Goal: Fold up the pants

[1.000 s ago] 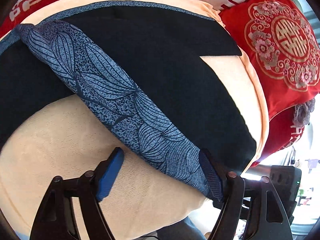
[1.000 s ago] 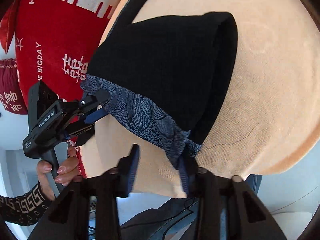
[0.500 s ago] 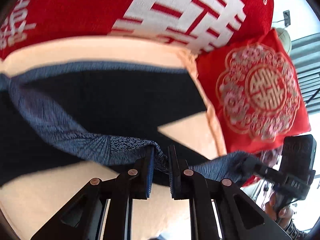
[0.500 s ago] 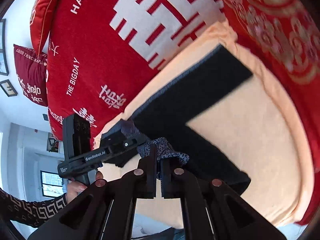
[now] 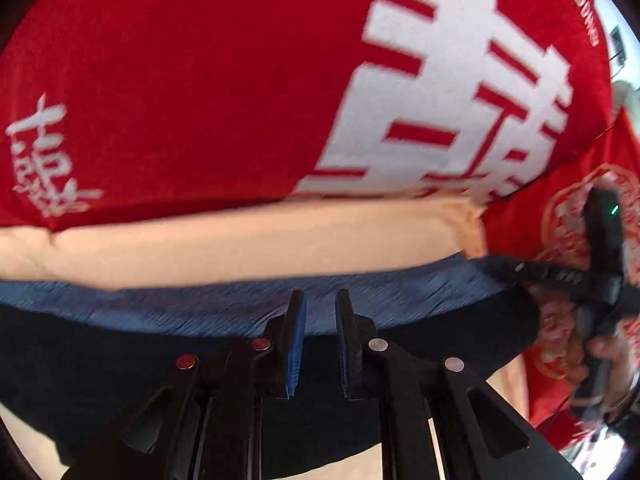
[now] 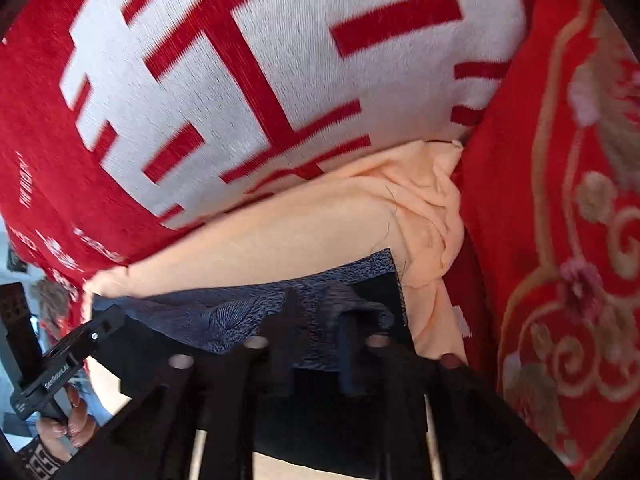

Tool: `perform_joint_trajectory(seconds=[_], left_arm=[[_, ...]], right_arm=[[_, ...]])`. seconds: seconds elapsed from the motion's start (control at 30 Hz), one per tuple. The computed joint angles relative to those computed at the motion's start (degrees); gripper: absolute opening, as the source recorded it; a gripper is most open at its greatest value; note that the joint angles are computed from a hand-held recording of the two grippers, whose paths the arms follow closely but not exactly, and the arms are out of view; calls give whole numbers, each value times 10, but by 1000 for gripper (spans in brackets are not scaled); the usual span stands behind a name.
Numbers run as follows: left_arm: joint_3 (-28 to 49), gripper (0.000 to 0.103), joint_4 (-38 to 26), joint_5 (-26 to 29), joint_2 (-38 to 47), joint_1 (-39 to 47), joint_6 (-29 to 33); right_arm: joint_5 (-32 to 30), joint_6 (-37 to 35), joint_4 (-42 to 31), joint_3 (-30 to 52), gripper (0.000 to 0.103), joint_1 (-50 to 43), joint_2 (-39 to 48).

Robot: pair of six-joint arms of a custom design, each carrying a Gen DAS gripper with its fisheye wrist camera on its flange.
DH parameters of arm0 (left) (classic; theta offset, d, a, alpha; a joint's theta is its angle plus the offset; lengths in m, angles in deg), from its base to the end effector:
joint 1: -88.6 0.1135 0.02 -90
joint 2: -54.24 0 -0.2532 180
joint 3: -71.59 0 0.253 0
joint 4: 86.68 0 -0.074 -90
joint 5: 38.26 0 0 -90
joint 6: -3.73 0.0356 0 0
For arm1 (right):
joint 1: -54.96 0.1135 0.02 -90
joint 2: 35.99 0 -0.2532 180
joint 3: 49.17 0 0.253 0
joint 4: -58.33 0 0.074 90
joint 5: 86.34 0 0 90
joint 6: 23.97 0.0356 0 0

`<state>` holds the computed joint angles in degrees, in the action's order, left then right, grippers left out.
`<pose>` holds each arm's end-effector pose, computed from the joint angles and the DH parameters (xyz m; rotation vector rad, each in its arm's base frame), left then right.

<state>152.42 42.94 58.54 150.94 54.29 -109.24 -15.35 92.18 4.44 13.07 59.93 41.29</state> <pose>0.2759 -0.1934 0.1957 0.3117 2.7855 -0.4286 0.2454 0.0330 0.1944 0.4315 2.7852 0.5949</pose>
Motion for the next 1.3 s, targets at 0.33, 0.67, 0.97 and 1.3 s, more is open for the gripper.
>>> perform_joint_trajectory(seconds=[0.33,0.67,0.97,1.3], left_arm=[[-152,17,47,-89,-3,-4,12],[-136,17,55,-93,23,-2,21],[-90,17,37,-94,56,1,1],[-86,17,3,-98,14,-8,-15]], right_arm=[[-14,-17,-39,73,65,4,18],[106,32,-101,40,66,36,-162],[80,296,-56,-183,59,159,-234],[158,201,-59,-114,11,168,-150]])
